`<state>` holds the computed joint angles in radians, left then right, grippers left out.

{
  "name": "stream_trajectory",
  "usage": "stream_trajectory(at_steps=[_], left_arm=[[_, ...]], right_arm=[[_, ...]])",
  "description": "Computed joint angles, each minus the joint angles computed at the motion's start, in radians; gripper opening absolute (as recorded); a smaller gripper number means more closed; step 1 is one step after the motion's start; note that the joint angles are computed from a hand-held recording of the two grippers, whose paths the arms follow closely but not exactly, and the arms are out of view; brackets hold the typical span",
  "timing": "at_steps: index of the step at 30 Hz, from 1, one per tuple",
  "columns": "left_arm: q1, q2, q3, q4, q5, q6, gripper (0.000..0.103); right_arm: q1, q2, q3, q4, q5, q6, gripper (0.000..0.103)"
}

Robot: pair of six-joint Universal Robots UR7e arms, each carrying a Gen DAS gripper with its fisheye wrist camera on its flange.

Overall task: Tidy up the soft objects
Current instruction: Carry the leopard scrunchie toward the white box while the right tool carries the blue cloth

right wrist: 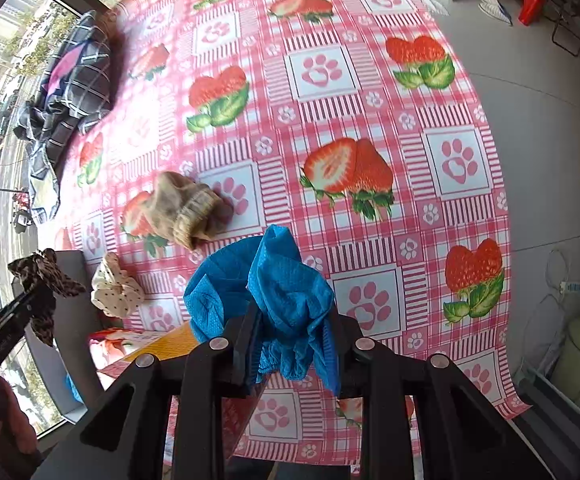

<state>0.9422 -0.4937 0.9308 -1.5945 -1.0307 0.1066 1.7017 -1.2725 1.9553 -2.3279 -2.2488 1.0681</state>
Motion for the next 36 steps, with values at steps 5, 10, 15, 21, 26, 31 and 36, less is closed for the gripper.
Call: stream_trajectory(at_steps=[5, 10, 15, 21, 26, 31, 36], left_arm=[[0.003, -0.03, 0.015, -0.015, -0.009, 0.003, 0.031], [0.01, -0.057, 0.022, -0.03, -0.018, 0.005, 0.031], [0.021, -0.082, 0.024, -0.045, -0.027, -0.004, 0.031], [0.042, -0.112, 0.026, -0.053, -0.027, -0.021, 0.031], [0.064, -0.139, 0.026, -0.053, -0.014, -0.041, 0.031], [0.086, -0.165, 0.029, -0.047, 0.003, -0.064, 0.031], [0.104, -0.187, 0.035, -0.041, 0.019, -0.082, 0.031]], right_arm=[[0.037, 0.038, -0.064, 0.031, -0.036, 0.005, 0.027], [0.074, 0.072, -0.123, 0.058, -0.063, 0.004, 0.027], [0.111, 0.121, -0.198, 0.091, -0.086, -0.017, 0.027], [0.15, 0.198, -0.299, 0.118, -0.097, -0.068, 0.027], [0.173, 0.271, -0.387, 0.133, -0.089, -0.123, 0.027], [0.19, 0.339, -0.464, 0.147, -0.07, -0.171, 0.027], [0.204, 0.398, -0.529, 0.167, -0.05, -0.207, 0.027]])
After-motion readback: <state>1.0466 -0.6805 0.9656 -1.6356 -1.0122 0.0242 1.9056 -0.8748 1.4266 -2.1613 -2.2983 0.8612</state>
